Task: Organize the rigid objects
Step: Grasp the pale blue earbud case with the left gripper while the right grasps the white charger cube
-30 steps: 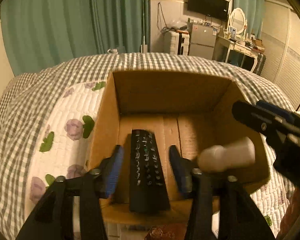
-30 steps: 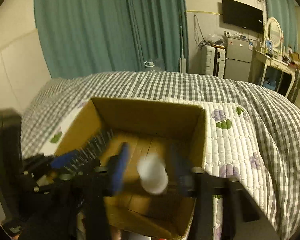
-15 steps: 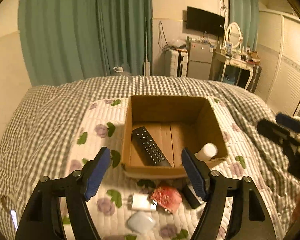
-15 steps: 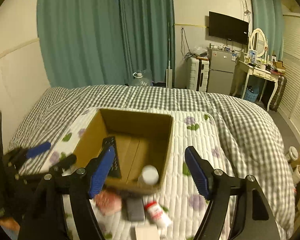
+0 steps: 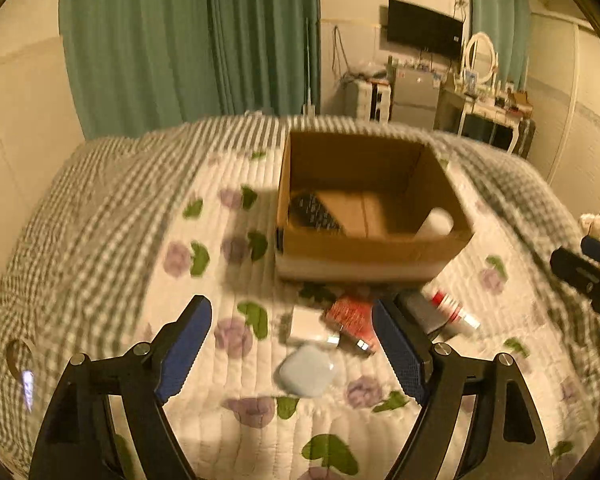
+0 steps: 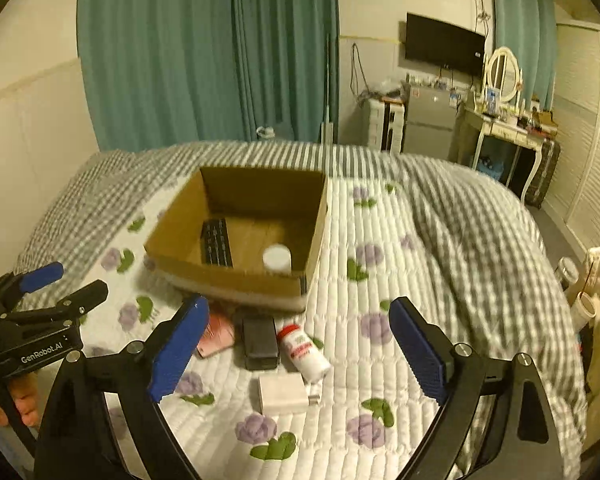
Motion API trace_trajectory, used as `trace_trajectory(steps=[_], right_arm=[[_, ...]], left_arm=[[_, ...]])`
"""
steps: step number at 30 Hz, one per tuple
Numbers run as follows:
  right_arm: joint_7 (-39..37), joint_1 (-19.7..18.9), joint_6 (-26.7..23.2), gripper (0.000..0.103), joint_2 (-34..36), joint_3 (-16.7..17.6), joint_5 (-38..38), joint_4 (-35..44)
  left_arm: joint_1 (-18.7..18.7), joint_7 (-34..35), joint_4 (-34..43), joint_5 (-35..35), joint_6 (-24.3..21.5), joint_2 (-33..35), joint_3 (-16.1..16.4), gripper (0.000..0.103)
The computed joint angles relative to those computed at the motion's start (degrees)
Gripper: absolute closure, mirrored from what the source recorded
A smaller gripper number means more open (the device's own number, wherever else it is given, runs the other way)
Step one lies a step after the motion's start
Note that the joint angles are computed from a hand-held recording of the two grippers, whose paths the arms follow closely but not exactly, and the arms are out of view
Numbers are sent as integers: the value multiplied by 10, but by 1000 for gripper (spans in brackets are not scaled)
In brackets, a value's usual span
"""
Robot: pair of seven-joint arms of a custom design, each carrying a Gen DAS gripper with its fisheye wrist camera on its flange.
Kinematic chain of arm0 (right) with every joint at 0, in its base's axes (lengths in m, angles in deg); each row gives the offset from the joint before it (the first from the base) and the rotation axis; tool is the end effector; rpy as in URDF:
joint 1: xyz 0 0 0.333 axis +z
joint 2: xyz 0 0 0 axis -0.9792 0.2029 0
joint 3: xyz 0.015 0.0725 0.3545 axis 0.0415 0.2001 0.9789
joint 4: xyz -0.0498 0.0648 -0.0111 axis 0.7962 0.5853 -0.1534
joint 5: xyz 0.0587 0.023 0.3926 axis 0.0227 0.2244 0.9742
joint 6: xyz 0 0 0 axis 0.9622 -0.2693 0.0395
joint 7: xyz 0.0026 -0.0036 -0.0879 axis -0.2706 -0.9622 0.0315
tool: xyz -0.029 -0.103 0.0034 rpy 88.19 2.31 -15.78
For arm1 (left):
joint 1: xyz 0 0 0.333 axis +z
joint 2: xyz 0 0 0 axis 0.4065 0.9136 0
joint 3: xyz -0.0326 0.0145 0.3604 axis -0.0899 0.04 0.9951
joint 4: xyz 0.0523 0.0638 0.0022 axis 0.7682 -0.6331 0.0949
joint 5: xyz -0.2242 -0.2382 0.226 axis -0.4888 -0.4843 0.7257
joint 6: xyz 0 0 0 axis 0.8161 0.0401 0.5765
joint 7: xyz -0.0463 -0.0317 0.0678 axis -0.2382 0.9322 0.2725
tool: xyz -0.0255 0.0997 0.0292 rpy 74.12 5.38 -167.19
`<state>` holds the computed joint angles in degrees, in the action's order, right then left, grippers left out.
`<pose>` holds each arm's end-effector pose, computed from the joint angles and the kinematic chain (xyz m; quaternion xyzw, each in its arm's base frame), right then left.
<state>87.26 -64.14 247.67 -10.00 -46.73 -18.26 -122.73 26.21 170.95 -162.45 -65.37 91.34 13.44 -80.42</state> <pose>0.5278 0.2163 0.4733 -0.6343 0.6430 -0.2891 0.3172 0.6224 -0.0156 0.4869 -0.5939 0.7065 -0.2816 0.2624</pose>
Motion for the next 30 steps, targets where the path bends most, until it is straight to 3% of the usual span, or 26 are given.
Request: trace_trajectory(steps=[3, 6, 8, 11, 16, 20, 24, 30], right_arm=[[-23, 1, -1, 11, 32, -2, 20, 11], [-45, 7, 18, 11, 63, -11, 45, 21], [-73, 14, 21, 11, 83, -17, 72, 29], [-107, 28, 20, 11, 106, -28, 101, 42], [-153, 40, 22, 11, 126, -41, 155, 46], [-184, 53, 8, 11, 133, -48, 190, 46], [-208, 56, 8, 11, 133, -49, 224, 40], [-220, 68, -3, 11, 127, -54, 233, 32]], left_arm=[[-8, -7, 2, 24, -3, 26, 11, 18], [-51, -61, 9, 110, 4, 56, 64, 18], [-58, -75, 14, 136, 4, 71, 74, 18], [-18, -38, 17, 107, -7, 84, 29, 18], [-21, -31, 23, 105, -32, 96, 30, 18], [10, 11, 36, 62, -69, 103, -4, 23], [15, 42, 39, 41, -92, 101, -12, 44], [3, 44, 20, 35, -77, 84, -1, 44]])
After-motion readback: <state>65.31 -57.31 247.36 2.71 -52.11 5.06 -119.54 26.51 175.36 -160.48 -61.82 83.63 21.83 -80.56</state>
